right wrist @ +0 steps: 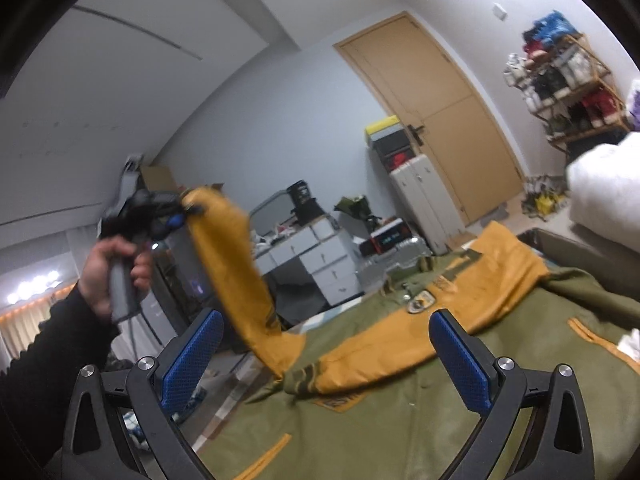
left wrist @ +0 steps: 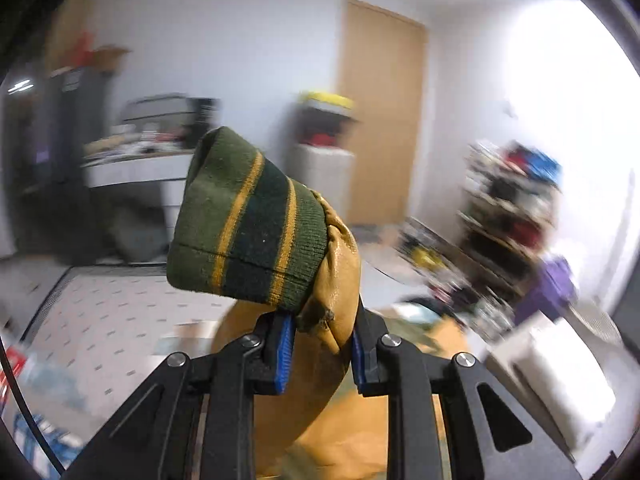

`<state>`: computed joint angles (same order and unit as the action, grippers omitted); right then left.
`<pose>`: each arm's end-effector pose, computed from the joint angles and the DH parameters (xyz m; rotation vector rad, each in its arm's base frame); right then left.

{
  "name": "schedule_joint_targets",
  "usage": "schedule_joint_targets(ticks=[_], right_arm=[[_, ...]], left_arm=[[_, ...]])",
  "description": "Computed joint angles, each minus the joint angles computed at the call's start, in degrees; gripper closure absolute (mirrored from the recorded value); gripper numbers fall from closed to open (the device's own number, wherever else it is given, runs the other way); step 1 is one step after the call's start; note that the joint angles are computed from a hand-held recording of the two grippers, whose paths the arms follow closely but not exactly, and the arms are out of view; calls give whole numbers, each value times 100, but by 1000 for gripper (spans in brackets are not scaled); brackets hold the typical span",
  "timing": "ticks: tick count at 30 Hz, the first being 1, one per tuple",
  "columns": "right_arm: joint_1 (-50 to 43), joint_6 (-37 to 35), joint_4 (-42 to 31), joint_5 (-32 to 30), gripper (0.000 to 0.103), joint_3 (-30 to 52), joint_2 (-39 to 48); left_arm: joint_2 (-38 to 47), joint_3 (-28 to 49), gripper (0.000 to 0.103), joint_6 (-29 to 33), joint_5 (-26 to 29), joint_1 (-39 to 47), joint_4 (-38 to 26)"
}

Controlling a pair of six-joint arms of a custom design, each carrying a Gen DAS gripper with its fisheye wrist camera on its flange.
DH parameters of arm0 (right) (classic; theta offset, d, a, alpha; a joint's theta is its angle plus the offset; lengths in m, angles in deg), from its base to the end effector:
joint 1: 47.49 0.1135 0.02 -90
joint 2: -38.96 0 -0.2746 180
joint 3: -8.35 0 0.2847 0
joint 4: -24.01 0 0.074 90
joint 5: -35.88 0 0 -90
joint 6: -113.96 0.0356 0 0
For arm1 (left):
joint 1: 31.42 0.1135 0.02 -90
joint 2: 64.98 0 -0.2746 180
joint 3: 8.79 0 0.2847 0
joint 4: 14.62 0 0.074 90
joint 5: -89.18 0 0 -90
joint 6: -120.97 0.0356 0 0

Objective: Fold large clothes
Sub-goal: 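Lay the held sleeve across the jacket body with the left tool, release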

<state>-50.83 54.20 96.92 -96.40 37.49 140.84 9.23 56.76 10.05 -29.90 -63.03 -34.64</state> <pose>0.2623 0.0087 0.1106 -0.1267 1.6440 0.9368 0.2807 -0.1524 0.2844 -0.1187 2.0006 -0.0589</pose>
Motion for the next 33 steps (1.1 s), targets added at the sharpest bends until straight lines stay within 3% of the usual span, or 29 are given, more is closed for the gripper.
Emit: schedule_joint_targets(ticks=[7, 10, 11, 13, 15, 17, 19, 20, 23, 27, 29, 31, 33], right_arm=[[-822, 115, -375, -456, 0, 74, 183], [-1077, 140, -490, -632, 0, 110, 362], [-1147, 133, -639, -684, 0, 119, 346], [-1239, 117, -827, -819, 0, 129, 277], [-1244, -239, -1192, -780, 0, 39, 3], [-1232, -571, -1577, -770, 0, 11, -219], [-1232, -746, -2034, -905, 0, 133, -323], [-1211, -834, -2416, -952, 0, 262, -410], [-1171, -1043, -3693, -1183, 0, 889, -517], [-816, -1979, -6619, -1063, 0, 2617, -202], [-483, -2291, -7631, -160, 0, 3461, 98], [-124, -2680, -8547, 750, 0, 4406, 618], [185, -3046, -9451, 1456, 1, 5396, 1304]], left_arm=[[3082, 1883, 86, -416, 1879, -136, 23], [4300, 2921, 85, -655, 2727, -54, -806], [4608, 3264, 81, -700, 2904, -32, -1203], [4820, 3433, 78, -689, 3123, -155, -1573], [4535, 3127, 72, -526, 3096, -314, -1426], [3930, 2501, 43, -503, 3041, -510, -1148], [2976, 1574, 26, -453, 2861, -616, -689], [2681, 1444, 22, -446, 2588, -663, -744], [1673, 501, 20, -756, 1827, -845, -782], [1115, -207, 20, -1367, 901, -906, -1521], [805, -773, 20, -1920, 743, -1013, -1895], [735, -1135, 20, -2358, 933, -1085, -1908], [646, -1444, 20, -3011, 790, -1384, -2044]])
